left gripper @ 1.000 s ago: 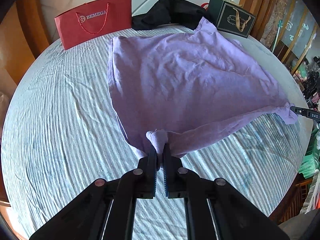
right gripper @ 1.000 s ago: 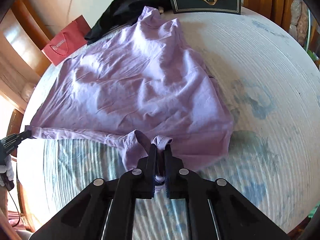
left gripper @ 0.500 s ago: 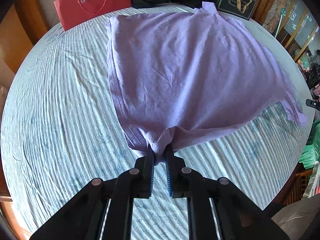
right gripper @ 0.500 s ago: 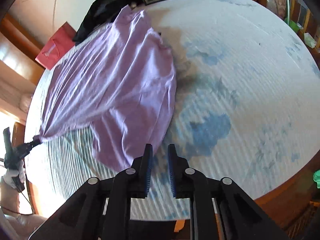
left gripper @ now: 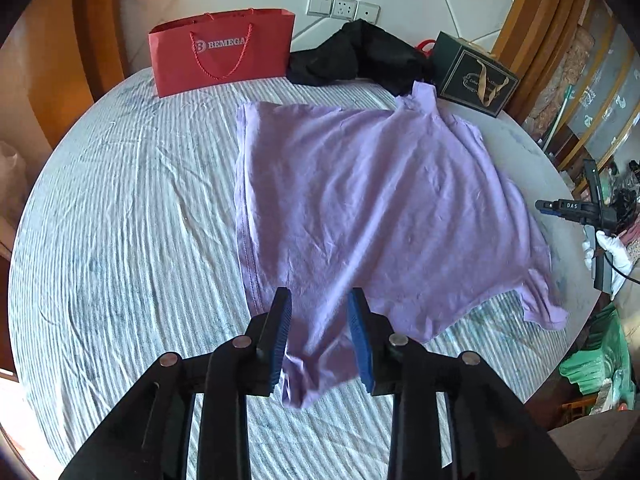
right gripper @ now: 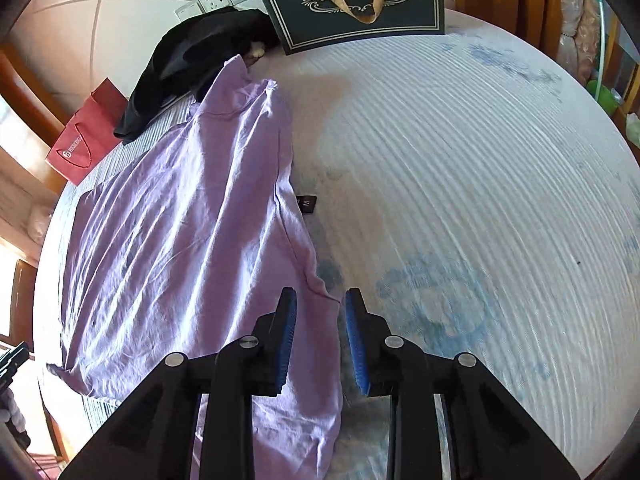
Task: Fold clothes
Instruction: 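Lay the hem flat on the bed and open both grippers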
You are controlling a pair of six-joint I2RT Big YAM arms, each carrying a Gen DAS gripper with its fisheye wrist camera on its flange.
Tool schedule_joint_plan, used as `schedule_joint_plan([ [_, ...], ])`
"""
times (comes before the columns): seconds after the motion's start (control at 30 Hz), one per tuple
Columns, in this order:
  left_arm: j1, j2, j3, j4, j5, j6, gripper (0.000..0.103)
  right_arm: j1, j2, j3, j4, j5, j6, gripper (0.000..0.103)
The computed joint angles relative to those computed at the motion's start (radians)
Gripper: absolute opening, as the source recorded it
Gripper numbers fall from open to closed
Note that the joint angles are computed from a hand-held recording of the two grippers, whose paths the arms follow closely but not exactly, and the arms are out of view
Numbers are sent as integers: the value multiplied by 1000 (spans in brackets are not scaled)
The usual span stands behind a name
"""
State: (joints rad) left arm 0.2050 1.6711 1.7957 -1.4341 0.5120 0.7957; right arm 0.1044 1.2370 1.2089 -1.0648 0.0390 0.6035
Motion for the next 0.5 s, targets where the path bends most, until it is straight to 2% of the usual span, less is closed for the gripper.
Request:
schedule_joint_plan([
  [0.03,-1,-3,-1,16,-3,-18,39,-3,15,3,0,1,-10,27],
  [0.13,-26,2,-12,62,-49,-70,40,-8,61,13,-11,-13,-37,26],
  [0.2,-47,-8,-54,99,-89,-83,40,18,88,42,-41,33,-79,4],
  [0.27,-75,-14,-100,129,-123,-80,40,54,105,78,-115,127,-92,4],
  [0.33,-93,-22,-150,152,-152,-74,40,44,84,72,-158,190,-66,4],
  [0.43,-111,-19,-197,170,-198,-70,40,-18,14,9,-160,127,-31,6],
  [0.5,-114,-18,-218,176,-212,-58,40,-5,-50,-26,-144,141,-33,9],
])
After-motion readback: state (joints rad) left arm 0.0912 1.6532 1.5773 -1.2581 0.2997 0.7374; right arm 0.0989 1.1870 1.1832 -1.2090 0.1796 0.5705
